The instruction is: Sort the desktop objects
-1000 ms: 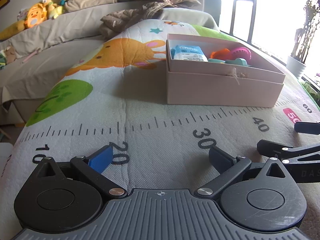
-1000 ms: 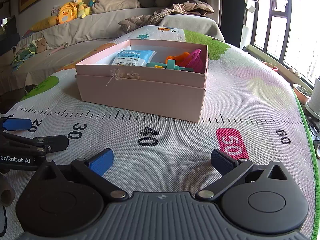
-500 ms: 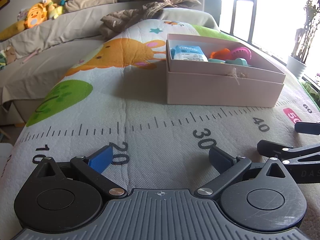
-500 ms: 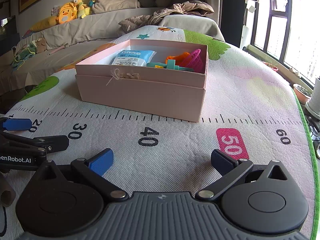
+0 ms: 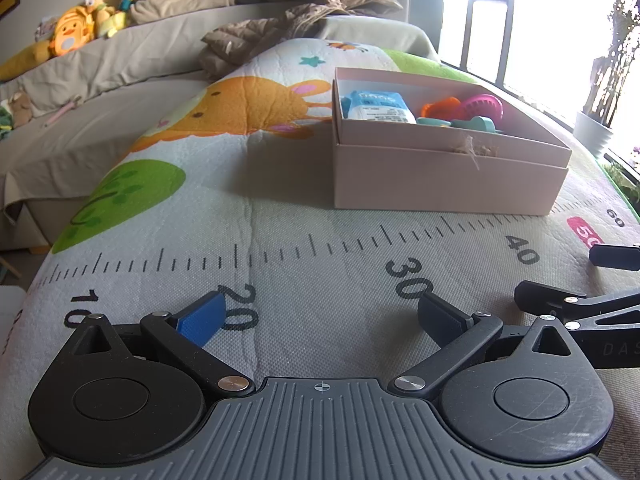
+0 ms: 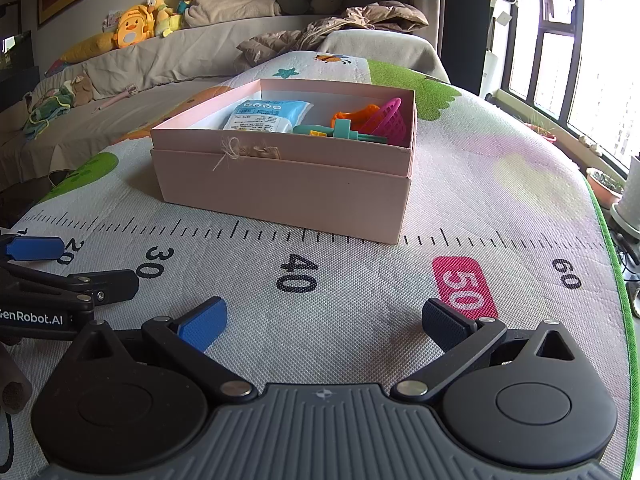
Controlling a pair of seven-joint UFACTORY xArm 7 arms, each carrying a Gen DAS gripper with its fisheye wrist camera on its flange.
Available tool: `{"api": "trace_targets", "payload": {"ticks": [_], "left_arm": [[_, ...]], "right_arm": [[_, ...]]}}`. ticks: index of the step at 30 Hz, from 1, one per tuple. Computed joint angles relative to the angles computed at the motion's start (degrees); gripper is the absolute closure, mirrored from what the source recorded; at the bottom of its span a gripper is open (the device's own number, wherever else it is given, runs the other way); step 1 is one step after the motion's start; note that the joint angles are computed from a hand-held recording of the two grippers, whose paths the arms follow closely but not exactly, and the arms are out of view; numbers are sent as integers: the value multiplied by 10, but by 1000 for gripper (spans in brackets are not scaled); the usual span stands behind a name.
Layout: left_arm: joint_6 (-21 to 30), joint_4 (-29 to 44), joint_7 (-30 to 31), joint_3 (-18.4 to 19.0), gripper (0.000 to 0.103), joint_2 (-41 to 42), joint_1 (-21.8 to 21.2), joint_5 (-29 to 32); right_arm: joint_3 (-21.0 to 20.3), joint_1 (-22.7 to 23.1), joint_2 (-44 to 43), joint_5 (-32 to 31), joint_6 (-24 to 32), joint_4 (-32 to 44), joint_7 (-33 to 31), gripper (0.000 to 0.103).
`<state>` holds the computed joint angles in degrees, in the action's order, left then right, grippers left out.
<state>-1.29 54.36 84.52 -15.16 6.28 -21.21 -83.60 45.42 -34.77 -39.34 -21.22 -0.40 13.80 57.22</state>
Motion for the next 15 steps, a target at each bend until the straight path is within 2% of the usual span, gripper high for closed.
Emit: {"api": "trace_targets", "payload": {"ticks": [15], "left_arm": [[4, 2, 11, 4, 0, 0, -4, -12]], "right_arm": [[1, -1, 0, 2, -1, 0, -2, 0]]}}
